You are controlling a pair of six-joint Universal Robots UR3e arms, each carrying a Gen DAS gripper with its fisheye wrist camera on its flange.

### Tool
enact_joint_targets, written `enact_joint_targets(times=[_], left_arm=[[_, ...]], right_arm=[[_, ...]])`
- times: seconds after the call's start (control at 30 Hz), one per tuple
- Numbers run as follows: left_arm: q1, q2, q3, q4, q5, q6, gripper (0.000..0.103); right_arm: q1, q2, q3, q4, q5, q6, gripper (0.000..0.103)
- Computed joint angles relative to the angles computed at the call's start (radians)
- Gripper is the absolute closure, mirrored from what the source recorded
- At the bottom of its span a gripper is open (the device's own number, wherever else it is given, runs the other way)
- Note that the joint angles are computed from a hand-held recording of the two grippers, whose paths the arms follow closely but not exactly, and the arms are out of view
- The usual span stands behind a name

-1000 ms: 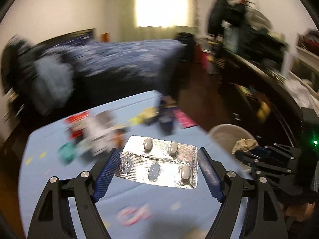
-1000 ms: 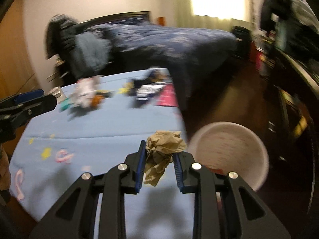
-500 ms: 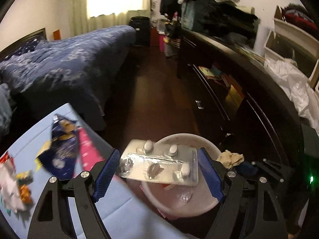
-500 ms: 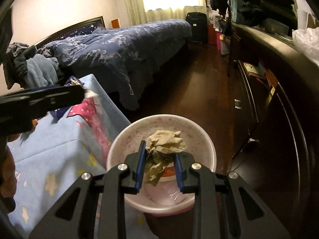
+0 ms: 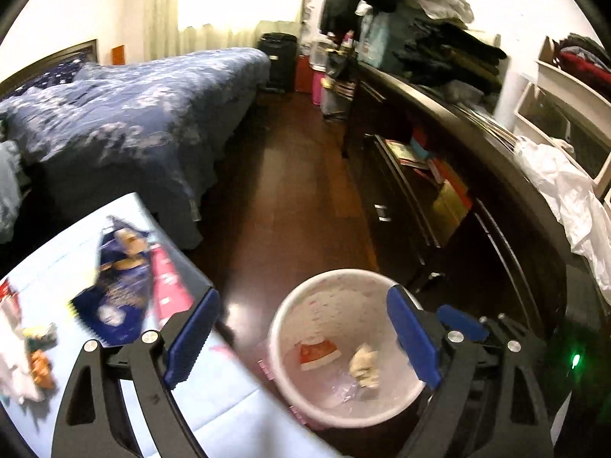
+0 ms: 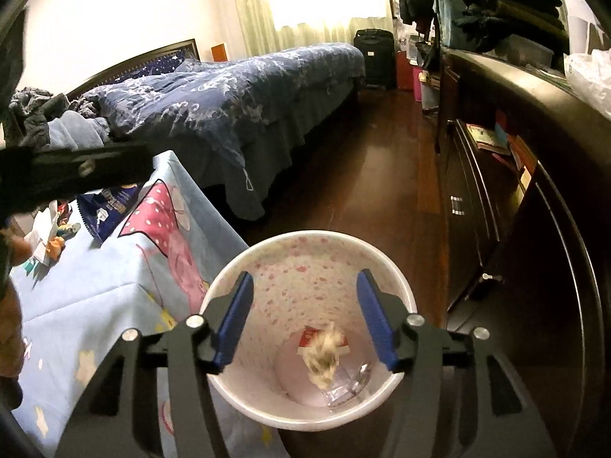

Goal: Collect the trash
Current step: 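Carry the blister pack and tissue over the wastebasket and release both, then grasp the white paper bag with the left tool while the right tool grasps the blue chip bag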

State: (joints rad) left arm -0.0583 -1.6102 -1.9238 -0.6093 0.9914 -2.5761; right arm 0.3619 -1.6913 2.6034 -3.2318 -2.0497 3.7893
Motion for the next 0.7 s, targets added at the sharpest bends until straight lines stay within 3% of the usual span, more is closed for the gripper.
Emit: enact_joint_targets(times=[0.23,0.37,0.53,0.7], left_arm=[[0.286,0.194,-0.166,-0.057,-0.051,0.123,0.012],[0.466,0.233,-0.228,0.003,-0.041,0.165,0.008],[0.559,0.054,-0.135,0.177,0.045,0.046,0.008],[0.539,-0.165,0.078,0.157,0.116,-0.052,0.008]], right_arm=[[0.169,0.067,-0.203,0.135,-0.066,0.035,0.036],[0.271,0.157,-0.366,0.203,-0.112,0.017,0.033],[0.339,0.288,-0.578,0.273,-0.129,-0.038,0.031],[0.315,0.382,-0.720,0.295,-0.066,-0.113,0.031]])
